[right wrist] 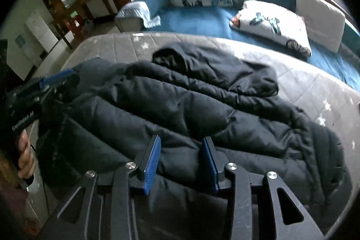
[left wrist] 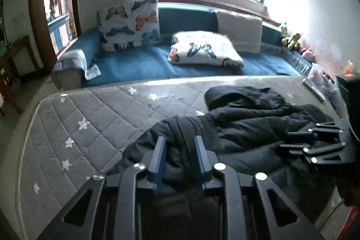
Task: Fold large clothes
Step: 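Smooth the jacket flat with the right gripper, hood lying beyond it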
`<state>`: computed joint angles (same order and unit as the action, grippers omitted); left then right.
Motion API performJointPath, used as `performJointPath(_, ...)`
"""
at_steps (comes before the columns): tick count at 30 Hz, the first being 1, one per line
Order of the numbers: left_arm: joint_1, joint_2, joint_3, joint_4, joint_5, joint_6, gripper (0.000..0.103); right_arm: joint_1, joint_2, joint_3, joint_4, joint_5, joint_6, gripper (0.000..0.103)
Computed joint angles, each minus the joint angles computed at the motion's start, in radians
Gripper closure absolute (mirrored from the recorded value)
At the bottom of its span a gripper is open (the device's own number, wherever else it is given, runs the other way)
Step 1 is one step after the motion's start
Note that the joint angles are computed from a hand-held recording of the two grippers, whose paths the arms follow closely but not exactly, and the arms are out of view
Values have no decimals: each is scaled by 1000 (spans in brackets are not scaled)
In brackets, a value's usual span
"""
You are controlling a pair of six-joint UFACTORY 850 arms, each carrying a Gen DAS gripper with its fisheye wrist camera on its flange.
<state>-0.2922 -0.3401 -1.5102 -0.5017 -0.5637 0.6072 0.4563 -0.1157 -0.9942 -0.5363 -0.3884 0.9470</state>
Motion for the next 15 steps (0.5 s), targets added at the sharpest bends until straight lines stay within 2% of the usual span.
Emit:
performJointPath(1,-3,-34,-39,72,-37,-92,82,-8,-12,-4,28,2,-26,59)
performJointPath(2,3,-81,-91,103,-106,-161,82,-15,-15,-2,56,9,-50,59)
performJointPath(4,17,-123,-124,57,-163,-186,81,-20,-18,6,75,19,-58,59)
performJointPath(6,29,-124,-111,10,-156,-155,79,-10,-30,4,23,13,-8,59)
performJointPath(10,28,-70,-59,26,-119,-167,79,22,-25,-10,-42,-53,46,59)
performJointPath(15,23,88,73,35,-54,-103,79,90,104,54,-65,-85,119,59)
